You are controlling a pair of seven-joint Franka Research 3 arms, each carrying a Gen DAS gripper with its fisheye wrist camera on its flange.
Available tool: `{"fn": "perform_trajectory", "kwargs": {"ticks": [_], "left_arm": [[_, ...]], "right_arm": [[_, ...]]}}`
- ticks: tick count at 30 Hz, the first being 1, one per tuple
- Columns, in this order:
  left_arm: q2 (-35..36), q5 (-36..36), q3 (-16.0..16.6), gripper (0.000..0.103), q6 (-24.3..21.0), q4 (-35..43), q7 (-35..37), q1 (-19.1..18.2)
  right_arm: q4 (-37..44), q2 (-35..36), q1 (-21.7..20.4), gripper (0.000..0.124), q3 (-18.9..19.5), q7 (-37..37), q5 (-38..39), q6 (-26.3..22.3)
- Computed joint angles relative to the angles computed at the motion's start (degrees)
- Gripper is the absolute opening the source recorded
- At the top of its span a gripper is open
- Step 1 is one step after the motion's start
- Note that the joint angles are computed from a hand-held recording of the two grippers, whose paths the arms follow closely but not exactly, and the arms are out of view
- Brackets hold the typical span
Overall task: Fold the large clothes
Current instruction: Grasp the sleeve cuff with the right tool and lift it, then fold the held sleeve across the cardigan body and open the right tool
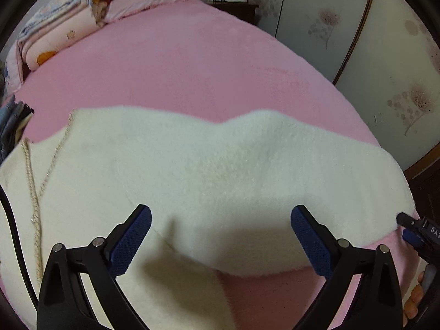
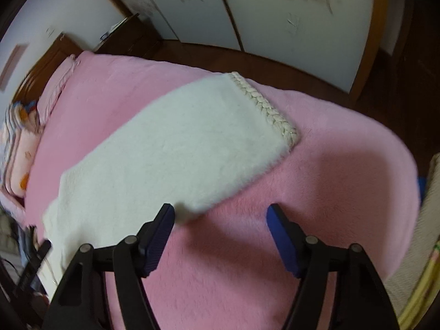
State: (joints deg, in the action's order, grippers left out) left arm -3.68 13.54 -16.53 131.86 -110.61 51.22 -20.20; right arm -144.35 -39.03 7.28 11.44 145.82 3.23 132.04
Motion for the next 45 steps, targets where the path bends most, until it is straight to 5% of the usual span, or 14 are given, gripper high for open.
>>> {"fn": "perform_trajectory", "kwargs": {"ticks": [5, 7, 9, 13, 15, 19, 22, 25, 30, 36, 38, 41, 45], "left_arm": [[1.6, 0.0, -0.3, 0.089, -1.9, 0.9, -0.3, -0.5], [0.6, -0.3, -0.3, 0.081, -1.8, 0.4, 0.6, -0.6], [-1.0, -0.5, -0.1, 0.075, -1.8, -0.4, 1.9, -0.6], [-6.5, -2.5, 1.2, 0.057, 0.2, -3.7, 5.5, 0.1], [-10.2, -4.7, 2.4, 0.056, 1.1, -6.1, 7.1, 0.7], [-18.3, -5.2, 4.5, 0.057, 0.4, -9.9, 9.0, 3.1], [-23.8, -2.8, 5.2, 0.071, 0.1, -12.9, 7.9, 5.9], [-27.9, -0.7, 5.9, 0.074, 0.0, -15.3, 7.0, 8.4], [-34.1, -1.5, 10.0, 0.074, 0.1, -22.3, 8.9, 10.7], [-38.1, -7.7, 14.6, 0.074, 1.5, -31.4, 13.1, 10.0], [-38.4, -10.2, 15.3, 0.074, 1.6, -33.0, 14.9, 9.3], [-38.2, -13.4, 15.4, 0.074, 2.2, -34.5, 16.8, 7.9], [-37.4, -18.0, 16.0, 0.074, 5.2, -35.8, 19.5, 5.8]], "right_arm": [[0.0, 1.9, -2.1, 0.065, 0.7, 2.8, -1.3, 3.9], [1.1, 2.8, -3.2, 0.033, 1.4, 4.4, -3.0, 3.0], [1.7, 2.4, -3.2, 0.017, 1.5, 4.7, -4.4, 3.4], [4.8, 0.1, -3.9, 0.012, 5.1, 5.0, -10.3, 4.9], [8.1, 0.5, -3.3, 0.010, 6.7, 4.1, -12.5, 6.1], [16.7, 5.1, -1.1, 0.009, 9.8, 1.6, -14.8, 10.2], [25.1, 12.1, 1.2, 0.010, 12.6, -0.2, -16.8, 12.1], [32.7, 20.4, 3.8, 0.010, 15.8, 0.0, -20.7, 13.2], [43.5, 36.2, 8.9, 0.010, 20.2, 1.2, -28.4, 11.0], [48.5, 48.6, 16.6, 0.015, 19.7, -2.1, -30.2, 3.2], [48.9, 50.5, 18.6, 0.017, 19.0, -3.3, -28.7, 0.0], [45.3, 47.8, 20.1, 0.023, 17.3, -4.0, -27.1, 1.6], [41.8, 43.2, 21.2, 0.054, 15.0, -7.6, -21.6, 4.9]]}}
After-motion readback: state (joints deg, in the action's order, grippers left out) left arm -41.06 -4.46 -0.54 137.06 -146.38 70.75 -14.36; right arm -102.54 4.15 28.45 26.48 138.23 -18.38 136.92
